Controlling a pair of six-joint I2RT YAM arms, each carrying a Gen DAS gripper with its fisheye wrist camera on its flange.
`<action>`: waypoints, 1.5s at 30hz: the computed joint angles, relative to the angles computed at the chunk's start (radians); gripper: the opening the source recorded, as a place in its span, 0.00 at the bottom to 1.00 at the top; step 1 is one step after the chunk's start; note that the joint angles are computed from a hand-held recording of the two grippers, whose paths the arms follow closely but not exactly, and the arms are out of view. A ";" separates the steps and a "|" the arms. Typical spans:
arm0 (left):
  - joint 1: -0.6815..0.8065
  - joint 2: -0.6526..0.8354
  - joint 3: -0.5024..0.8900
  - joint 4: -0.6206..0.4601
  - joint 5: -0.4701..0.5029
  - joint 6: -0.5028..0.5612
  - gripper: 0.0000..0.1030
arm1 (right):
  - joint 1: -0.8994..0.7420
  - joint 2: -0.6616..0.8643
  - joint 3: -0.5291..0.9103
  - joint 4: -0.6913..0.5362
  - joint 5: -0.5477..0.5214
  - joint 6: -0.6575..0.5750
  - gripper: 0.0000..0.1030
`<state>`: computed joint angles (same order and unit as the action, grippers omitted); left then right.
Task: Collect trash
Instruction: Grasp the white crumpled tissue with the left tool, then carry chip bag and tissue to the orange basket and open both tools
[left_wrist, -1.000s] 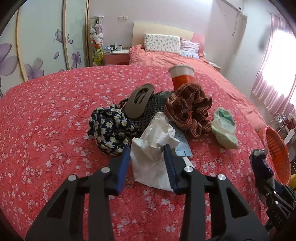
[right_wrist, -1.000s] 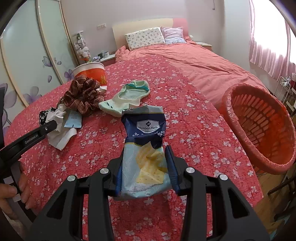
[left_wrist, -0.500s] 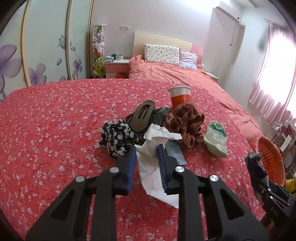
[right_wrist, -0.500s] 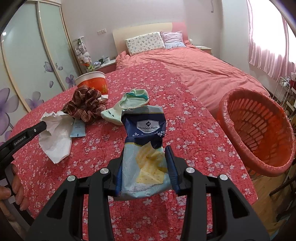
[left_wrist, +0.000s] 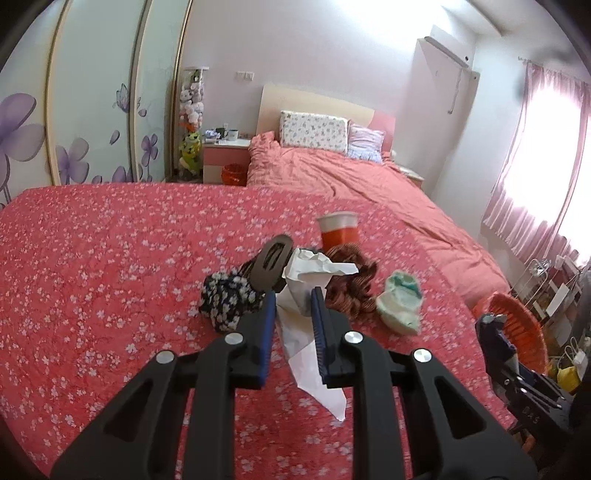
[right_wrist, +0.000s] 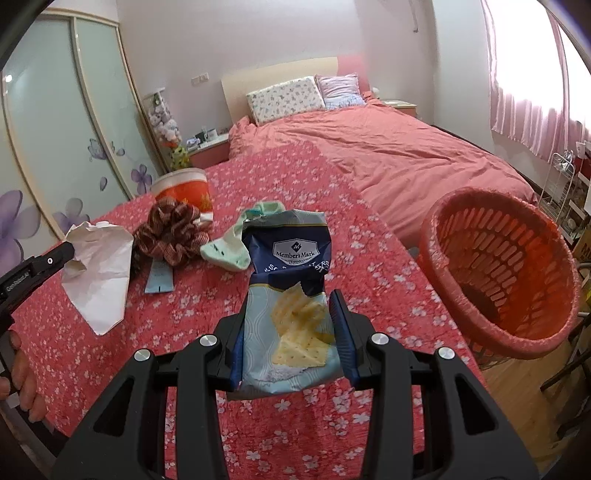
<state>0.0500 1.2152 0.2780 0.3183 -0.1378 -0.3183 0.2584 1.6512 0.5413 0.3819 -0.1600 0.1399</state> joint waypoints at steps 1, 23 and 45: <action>-0.014 -0.025 0.001 -0.016 -0.006 -0.004 0.19 | -0.009 -0.010 -0.002 -0.001 -0.006 0.000 0.39; -0.463 0.180 0.271 0.001 -0.108 -0.144 0.19 | -0.350 -0.083 -0.001 0.036 -0.119 -0.041 0.39; -0.675 0.925 1.011 -0.053 0.049 -0.144 0.19 | -0.619 0.250 0.248 0.069 -0.194 -0.034 0.39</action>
